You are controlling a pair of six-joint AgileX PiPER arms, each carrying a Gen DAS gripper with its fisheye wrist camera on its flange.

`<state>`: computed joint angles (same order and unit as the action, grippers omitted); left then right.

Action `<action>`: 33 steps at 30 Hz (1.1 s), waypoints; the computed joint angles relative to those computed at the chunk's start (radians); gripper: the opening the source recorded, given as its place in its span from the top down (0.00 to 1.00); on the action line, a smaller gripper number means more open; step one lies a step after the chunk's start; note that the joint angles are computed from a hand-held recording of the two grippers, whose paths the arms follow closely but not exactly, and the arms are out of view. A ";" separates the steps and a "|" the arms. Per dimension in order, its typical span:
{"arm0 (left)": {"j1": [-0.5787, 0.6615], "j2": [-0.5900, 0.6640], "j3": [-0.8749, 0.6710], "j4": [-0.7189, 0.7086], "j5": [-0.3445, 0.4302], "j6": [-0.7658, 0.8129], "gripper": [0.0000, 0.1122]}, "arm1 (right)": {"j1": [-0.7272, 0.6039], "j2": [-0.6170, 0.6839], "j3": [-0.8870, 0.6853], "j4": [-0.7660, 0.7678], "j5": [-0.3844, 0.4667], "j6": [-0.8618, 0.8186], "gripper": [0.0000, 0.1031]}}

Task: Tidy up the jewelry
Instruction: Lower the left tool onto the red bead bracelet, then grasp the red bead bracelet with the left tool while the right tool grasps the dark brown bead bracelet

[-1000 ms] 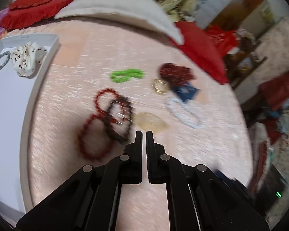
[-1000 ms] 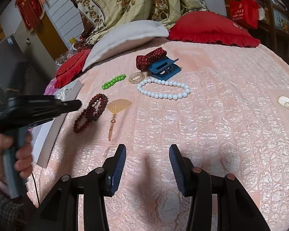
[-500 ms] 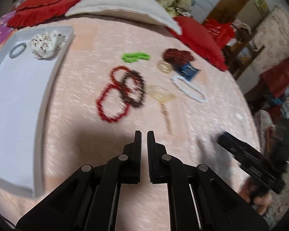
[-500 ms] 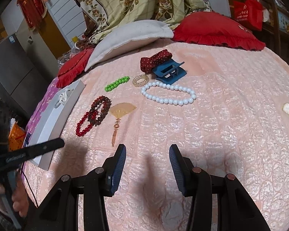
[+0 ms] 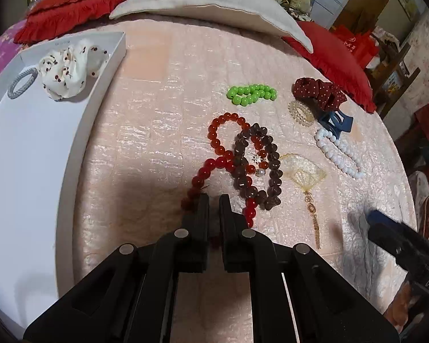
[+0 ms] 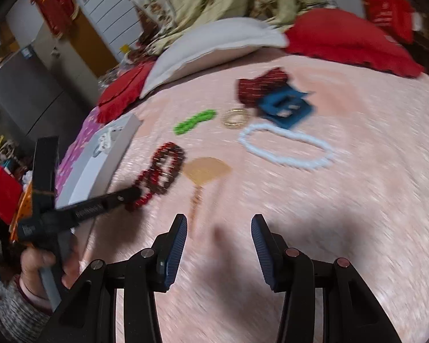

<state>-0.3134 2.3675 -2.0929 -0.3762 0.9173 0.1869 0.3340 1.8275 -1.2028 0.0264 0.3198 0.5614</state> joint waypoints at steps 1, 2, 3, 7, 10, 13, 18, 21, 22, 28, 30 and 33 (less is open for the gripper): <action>0.002 0.001 0.001 -0.007 -0.003 0.007 0.95 | -0.005 0.033 -0.048 0.058 0.013 -0.068 0.57; 0.007 0.001 0.005 -0.022 -0.007 0.020 0.95 | -0.012 0.079 -0.118 0.102 0.038 -0.124 0.57; 0.010 0.002 0.006 -0.034 -0.007 0.026 0.95 | -0.016 0.114 -0.172 0.122 0.057 -0.150 0.57; 0.038 0.013 0.000 -0.112 0.011 0.051 0.95 | -0.025 0.289 -0.455 0.138 0.196 -0.215 0.69; 0.038 0.011 0.003 -0.117 0.010 0.053 0.95 | -0.017 0.407 -0.648 0.107 0.300 -0.225 0.71; 0.034 0.010 -0.002 -0.105 0.015 0.049 0.95 | 0.001 0.501 -0.797 0.051 0.389 -0.210 0.75; 0.039 0.011 0.007 -0.125 0.003 0.060 0.95 | 0.030 0.580 -0.921 -0.078 0.464 -0.126 0.91; 0.027 -0.008 0.041 -0.109 -0.020 0.066 0.99 | 0.016 0.563 -0.885 -0.041 0.437 -0.122 0.92; 0.026 -0.015 0.054 -0.114 -0.021 0.072 0.99 | 0.015 0.545 -0.853 -0.040 0.421 -0.115 0.92; 0.019 -0.131 0.223 -0.144 -0.095 0.123 1.00 | 0.015 0.357 -0.553 -0.041 0.259 -0.057 0.92; 0.025 -0.182 0.279 -0.170 -0.111 0.151 1.00 | 0.026 0.290 -0.462 -0.071 0.218 -0.023 0.92; 0.041 -0.263 0.360 -0.220 -0.134 0.200 1.00 | 0.047 0.211 -0.366 -0.134 0.179 0.040 0.92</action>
<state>-0.2727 2.1045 -1.7325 -0.5962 0.7838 0.3864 0.3808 2.0385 -1.5690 -0.1077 0.4984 0.6014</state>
